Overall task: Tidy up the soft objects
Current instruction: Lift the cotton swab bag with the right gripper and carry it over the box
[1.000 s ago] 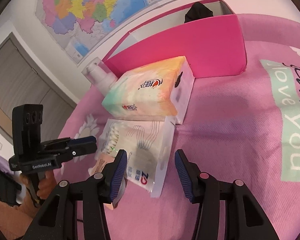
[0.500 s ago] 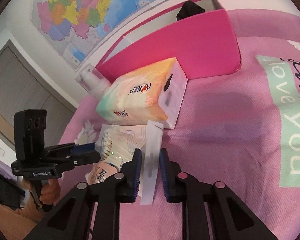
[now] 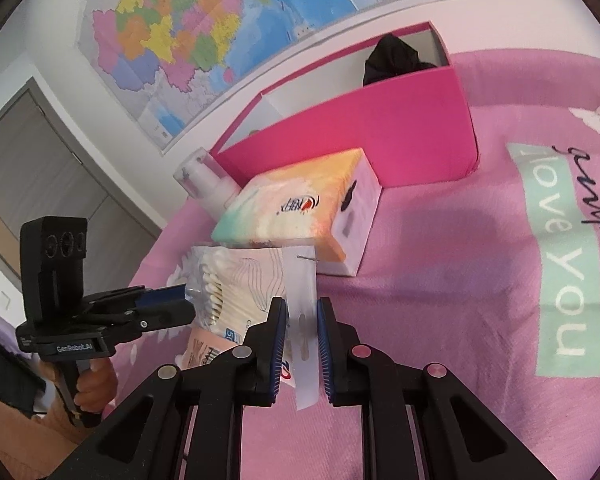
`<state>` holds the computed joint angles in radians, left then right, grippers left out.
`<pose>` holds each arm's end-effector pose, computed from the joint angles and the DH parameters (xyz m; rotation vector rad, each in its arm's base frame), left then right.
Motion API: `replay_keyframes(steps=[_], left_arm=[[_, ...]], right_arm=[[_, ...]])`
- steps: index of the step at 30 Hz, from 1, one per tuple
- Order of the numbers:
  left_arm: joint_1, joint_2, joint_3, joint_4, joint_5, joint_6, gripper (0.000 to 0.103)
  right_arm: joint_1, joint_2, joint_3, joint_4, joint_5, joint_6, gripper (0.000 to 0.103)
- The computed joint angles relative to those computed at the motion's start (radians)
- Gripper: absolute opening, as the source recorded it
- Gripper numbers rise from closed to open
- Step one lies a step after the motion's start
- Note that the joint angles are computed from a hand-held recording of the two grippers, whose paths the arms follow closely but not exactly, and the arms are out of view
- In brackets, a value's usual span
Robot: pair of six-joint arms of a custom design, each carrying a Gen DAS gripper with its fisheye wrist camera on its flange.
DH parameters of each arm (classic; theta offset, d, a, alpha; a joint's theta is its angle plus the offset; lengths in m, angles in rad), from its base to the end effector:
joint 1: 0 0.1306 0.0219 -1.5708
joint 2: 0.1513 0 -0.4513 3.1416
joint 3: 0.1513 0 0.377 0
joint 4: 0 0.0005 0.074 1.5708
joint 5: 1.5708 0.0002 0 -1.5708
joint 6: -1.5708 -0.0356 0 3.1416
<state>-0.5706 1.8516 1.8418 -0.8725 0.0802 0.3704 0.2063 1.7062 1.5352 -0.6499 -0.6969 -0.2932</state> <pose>0.5513 -0.3578 0.4521 0.2876 2.5013 -0.4992 0.5728 0.1427 0.4251 -0.2361 2.3877 1.0671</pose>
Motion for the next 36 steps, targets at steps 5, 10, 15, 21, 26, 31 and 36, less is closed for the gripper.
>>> replay_keyframes(steps=[5, 10, 15, 21, 26, 31, 36], left_arm=[[-0.007, -0.002, 0.012, 0.003, -0.018, -0.016, 0.044], [-0.009, -0.009, 0.006, 0.017, -0.02, -0.016, 0.044], [-0.01, -0.022, -0.007, 0.034, -0.023, -0.017, 0.044], [-0.012, -0.035, -0.016, 0.054, -0.024, -0.017, 0.044], [-0.015, -0.035, -0.005, 0.059, -0.031, -0.025, 0.044], [-0.014, -0.034, 0.003, 0.064, -0.035, -0.032, 0.044], [-0.014, -0.025, 0.027, 0.058, -0.044, -0.043, 0.044]], right_arm=[[-0.006, -0.006, 0.001, 0.009, -0.001, 0.001, 0.015], [-0.006, -0.009, 0.007, 0.012, 0.008, 0.002, 0.015], [-0.006, -0.016, 0.003, 0.018, 0.008, 0.003, 0.015], [-0.008, -0.026, 0.004, 0.023, 0.009, 0.004, 0.015], [-0.012, -0.029, 0.012, 0.028, 0.012, 0.002, 0.015], [-0.013, -0.028, 0.025, 0.029, 0.017, 0.002, 0.015], [-0.016, -0.026, 0.035, 0.033, 0.021, 0.005, 0.015]])
